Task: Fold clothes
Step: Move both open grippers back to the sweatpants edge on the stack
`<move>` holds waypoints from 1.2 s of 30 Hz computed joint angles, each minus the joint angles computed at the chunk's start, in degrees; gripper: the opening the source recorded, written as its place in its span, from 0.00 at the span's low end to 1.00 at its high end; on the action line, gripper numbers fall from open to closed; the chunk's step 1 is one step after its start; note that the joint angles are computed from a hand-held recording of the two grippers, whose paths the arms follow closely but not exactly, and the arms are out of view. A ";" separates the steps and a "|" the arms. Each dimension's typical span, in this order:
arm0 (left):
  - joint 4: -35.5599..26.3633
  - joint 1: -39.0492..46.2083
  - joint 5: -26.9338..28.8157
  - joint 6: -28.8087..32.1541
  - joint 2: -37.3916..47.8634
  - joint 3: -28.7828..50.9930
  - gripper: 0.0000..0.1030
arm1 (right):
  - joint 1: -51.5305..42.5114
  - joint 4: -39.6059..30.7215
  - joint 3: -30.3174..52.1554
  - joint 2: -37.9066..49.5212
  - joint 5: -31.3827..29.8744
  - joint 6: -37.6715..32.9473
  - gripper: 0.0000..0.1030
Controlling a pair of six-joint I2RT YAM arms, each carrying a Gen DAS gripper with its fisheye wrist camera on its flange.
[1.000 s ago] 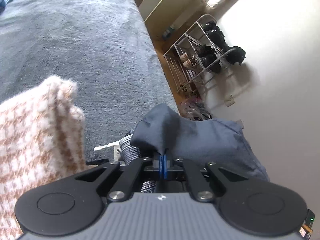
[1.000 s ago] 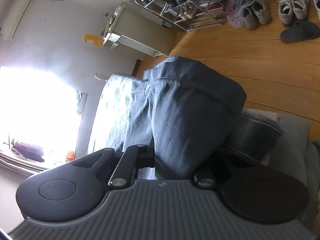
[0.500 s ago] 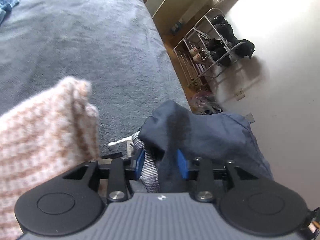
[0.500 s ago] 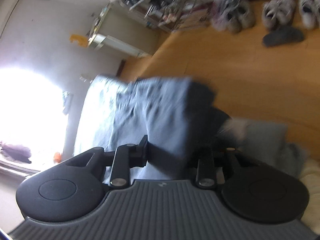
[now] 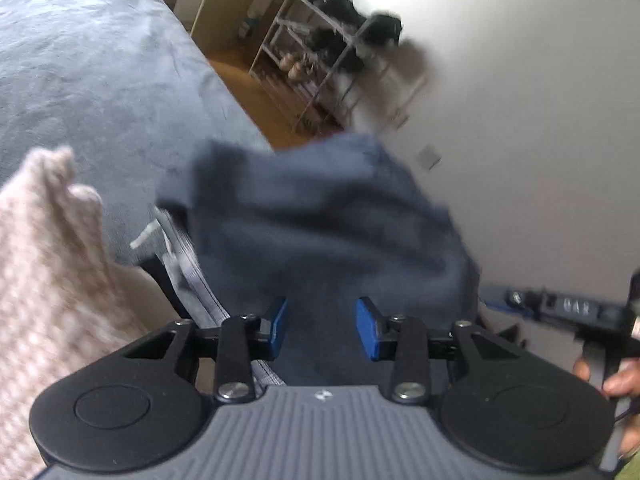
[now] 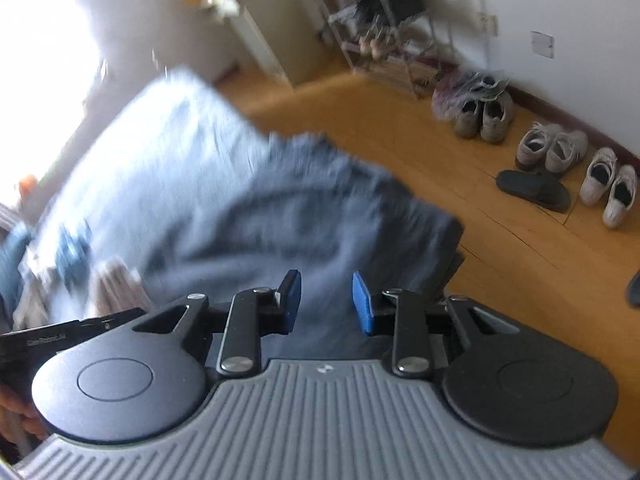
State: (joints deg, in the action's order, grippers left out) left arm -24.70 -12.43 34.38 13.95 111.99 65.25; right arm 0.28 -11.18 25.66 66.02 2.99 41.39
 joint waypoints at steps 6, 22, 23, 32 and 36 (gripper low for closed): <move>3.22 -2.16 -6.72 -5.70 1.52 -2.41 0.34 | -7.67 1.47 8.45 21.26 -7.06 -13.43 0.27; 3.58 -1.29 -12.12 -6.78 10.00 18.25 0.50 | -21.86 -23.86 66.30 58.05 -38.55 -56.42 0.46; 1.55 -0.74 -10.52 -5.94 12.32 21.09 0.51 | -21.81 -26.64 72.43 62.44 -38.14 -53.39 0.46; -16.69 1.31 -1.42 1.03 30.33 44.90 0.54 | -18.87 -46.54 102.25 80.74 -34.73 -47.13 0.50; -22.50 2.39 2.40 1.06 35.85 52.87 0.52 | -16.48 -45.53 100.01 78.36 -36.08 -58.14 0.50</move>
State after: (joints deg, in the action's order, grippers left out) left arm -47.21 -10.04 36.78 15.01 147.84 118.13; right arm -16.20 -56.71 125.67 144.38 -33.10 -16.75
